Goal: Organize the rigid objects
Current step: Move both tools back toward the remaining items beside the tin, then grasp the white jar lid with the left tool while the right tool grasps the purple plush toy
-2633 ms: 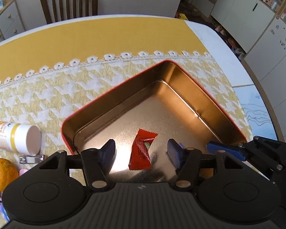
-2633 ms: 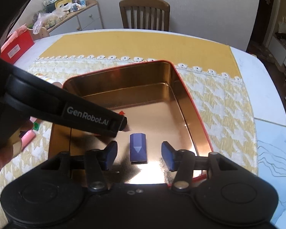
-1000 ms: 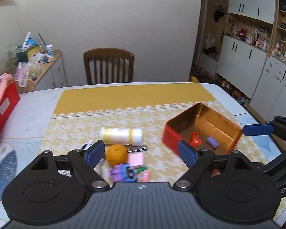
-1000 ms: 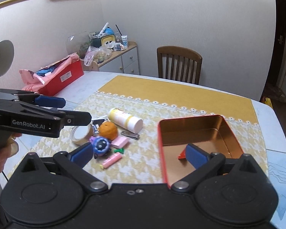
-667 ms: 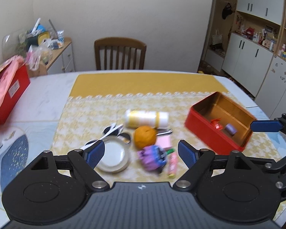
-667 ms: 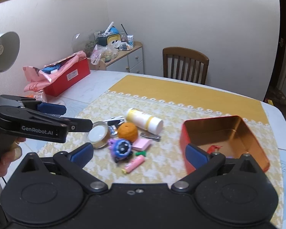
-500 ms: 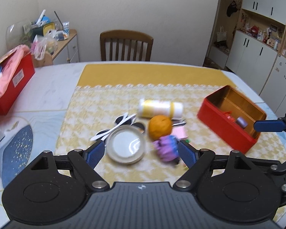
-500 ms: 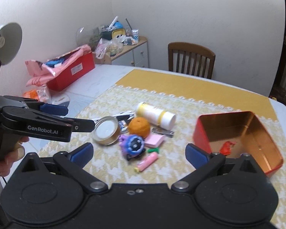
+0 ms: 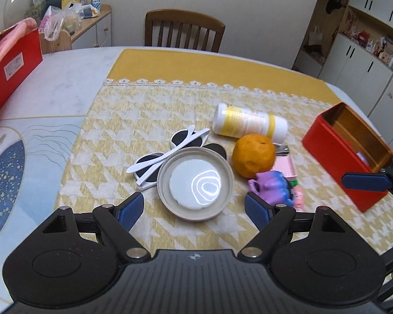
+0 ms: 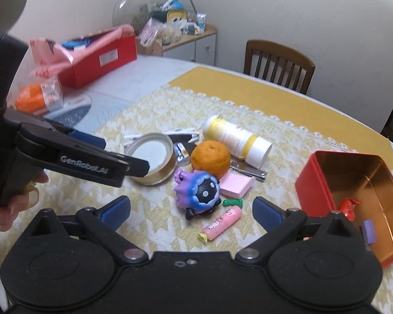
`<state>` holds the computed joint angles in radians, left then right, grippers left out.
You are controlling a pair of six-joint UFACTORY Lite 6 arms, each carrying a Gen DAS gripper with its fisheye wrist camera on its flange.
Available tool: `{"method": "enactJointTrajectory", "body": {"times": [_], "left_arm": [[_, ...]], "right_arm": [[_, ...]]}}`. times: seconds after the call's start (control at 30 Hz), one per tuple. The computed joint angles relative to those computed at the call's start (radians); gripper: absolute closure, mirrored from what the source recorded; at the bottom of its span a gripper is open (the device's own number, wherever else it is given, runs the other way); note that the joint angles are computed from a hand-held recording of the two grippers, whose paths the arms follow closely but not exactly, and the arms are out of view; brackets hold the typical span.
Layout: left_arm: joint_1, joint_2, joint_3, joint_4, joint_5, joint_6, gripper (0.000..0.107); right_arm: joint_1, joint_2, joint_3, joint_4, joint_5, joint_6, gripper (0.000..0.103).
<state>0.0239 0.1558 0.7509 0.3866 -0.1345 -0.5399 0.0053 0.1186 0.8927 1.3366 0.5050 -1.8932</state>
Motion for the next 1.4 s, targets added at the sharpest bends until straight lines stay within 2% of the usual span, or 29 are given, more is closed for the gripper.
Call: {"method": "enactJointTrajectory", "body": {"times": [0.07,0.23,0.47,0.77,0.83,0.93,1.1,1.2,1.3,1.4], "left_arm": [[-0.003,0.049,0.039,-0.019,0.004,0.015,0.023],[-0.001,0.130,0.099,0.071,0.001,-0.092,0.023],[-0.017,0.205,0.166,-0.063,0.009,0.028,0.023],[-0.023,0.242,0.193,-0.251,-0.006,0.209,0.023],[-0.026,0.241,0.188,-0.292,-0.015,0.247,0.024],[-0.034,0.236,0.185,-0.332,-0.016,0.294,0.030],[-0.048,0.221,0.167,-0.487,-0.021,0.453,0.030],[-0.045,0.206,0.154,-0.461,-0.022,0.431,0.030],[-0.053,0.184,0.139,-0.543,-0.020,0.515,0.030],[-0.050,0.151,0.117,-0.458,-0.012,0.425,0.030]], "right_arm": [[0.028,0.040,0.021,0.014,-0.029,-0.017,0.006],[0.067,0.129,0.083,0.013,-0.083,-0.024,0.012],[0.100,0.236,0.178,-0.022,-0.107,0.025,0.022],[0.119,0.290,0.224,-0.010,-0.125,0.037,0.036],[0.122,0.296,0.229,-0.010,-0.132,0.047,0.044],[0.119,0.300,0.233,-0.014,-0.127,0.058,0.050],[0.123,0.281,0.205,0.042,-0.141,-0.002,0.051],[0.120,0.268,0.187,0.071,-0.141,-0.026,0.051],[0.111,0.254,0.174,0.069,-0.132,-0.012,0.051],[0.094,0.233,0.160,0.045,-0.110,0.026,0.051]]}}
